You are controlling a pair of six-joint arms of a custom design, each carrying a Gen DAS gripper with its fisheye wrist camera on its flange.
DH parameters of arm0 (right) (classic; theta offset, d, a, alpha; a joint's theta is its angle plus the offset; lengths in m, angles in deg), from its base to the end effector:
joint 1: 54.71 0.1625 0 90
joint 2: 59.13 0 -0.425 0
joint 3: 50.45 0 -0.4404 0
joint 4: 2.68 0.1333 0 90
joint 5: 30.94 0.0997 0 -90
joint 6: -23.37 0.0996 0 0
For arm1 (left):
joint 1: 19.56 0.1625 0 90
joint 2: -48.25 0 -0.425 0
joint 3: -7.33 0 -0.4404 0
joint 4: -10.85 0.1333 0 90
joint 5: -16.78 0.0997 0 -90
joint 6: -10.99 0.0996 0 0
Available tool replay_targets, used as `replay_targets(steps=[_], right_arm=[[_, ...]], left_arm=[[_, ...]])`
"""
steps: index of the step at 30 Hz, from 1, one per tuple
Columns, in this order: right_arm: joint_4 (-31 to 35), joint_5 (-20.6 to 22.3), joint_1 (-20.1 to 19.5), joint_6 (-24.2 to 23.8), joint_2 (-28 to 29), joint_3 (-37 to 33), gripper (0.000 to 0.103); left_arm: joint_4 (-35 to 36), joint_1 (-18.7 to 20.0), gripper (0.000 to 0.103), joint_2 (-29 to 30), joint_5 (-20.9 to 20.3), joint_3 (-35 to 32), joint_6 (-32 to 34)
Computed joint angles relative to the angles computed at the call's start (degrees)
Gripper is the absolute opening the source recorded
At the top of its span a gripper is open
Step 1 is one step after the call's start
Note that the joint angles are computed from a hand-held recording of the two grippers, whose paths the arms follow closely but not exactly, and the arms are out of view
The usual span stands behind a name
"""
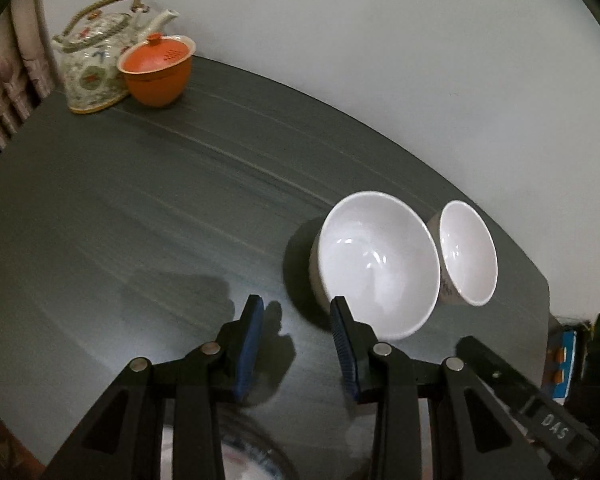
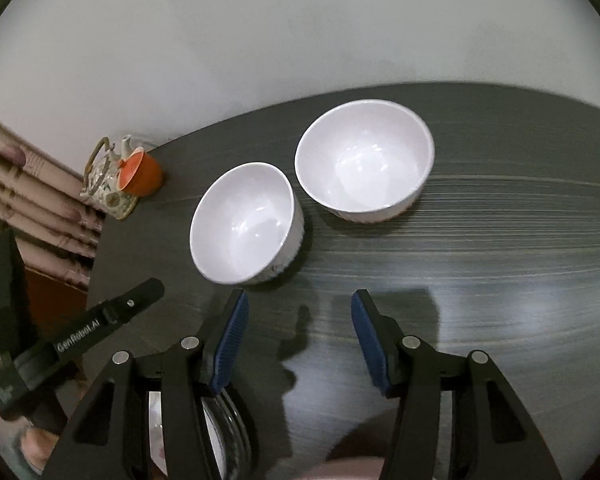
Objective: Organize plates and bowls
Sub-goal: 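Move both grippers to a small white bowl and grasp its rim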
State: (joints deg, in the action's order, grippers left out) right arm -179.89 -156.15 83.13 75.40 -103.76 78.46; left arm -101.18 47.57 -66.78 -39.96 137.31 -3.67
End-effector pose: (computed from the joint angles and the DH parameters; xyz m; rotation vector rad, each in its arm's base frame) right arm 0.3846 -0.2459 -0.0533 -0.1205 -2.6959 0.6997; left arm 0.0352 -0.4000 0.3636 0.1383 2.5987 -0.4024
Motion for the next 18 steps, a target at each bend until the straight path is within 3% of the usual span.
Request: replay_targets(steps=[8, 14, 18], right_arm=[[-3.37, 3.26, -5.72, -2.33, 3.73, -2.57, 0.051], [-2.3, 3.12, -7.57, -3.61, 6.29, -5.07, 0.051], [-2.74, 3.41, -8.64, -4.48, 7.64, -5.91, 0.038]], left_arm=[[-4.89, 4.16, 0.035, 7.22, -2.73, -1.87, 1.47], [-6.32, 5.74, 0.035, 9.61, -2.6, -1.86, 2.68], [-8.17, 6.0, 0.029, 10.44, -2.43, -1.28, 4.4]])
